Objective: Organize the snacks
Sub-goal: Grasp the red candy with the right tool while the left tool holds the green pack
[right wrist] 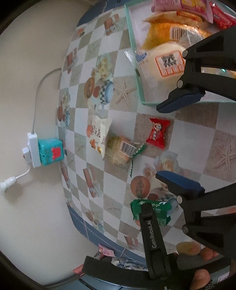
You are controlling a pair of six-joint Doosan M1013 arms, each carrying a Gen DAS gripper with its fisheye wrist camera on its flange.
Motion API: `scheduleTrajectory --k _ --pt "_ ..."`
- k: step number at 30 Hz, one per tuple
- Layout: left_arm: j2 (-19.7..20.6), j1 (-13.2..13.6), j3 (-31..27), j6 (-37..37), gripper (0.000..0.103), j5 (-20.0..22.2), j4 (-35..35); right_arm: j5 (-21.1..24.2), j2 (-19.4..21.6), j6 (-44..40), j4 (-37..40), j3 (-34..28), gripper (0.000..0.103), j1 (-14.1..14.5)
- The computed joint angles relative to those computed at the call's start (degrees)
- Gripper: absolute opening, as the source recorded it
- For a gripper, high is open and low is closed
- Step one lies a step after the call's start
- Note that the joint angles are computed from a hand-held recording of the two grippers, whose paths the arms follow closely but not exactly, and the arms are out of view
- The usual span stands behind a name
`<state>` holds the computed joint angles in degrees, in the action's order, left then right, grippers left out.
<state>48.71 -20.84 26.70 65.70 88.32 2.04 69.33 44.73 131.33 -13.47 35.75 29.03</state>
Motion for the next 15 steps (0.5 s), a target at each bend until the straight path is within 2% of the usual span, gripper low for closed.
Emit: scheduleTrajectory --k 3,7,9,15 --pt "0.56 -0.05 -0.70 -0.12 0.073 0.97 0.21 0.65 0.64 -0.42 0.73 -0.65 0.060 -0.06" --pt "1.22 0.07 -1.54 -0.14 0.073 1.24 -1.03 2.33 1.69 -0.84 -0.29 -2.16 0.059 0.17" --pt "1.55 0.07 -2.03 -0.35 0.073 1.28 -1.08 2.75 2.12 -1.16 -0.65 -2.83 0.054 0.21" --pt "1.24 0.80 -1.29 -0.94 0.073 0.29 -2.48 6.08 4.12 -2.11 -0.98 -5.69 0.054 0.39"
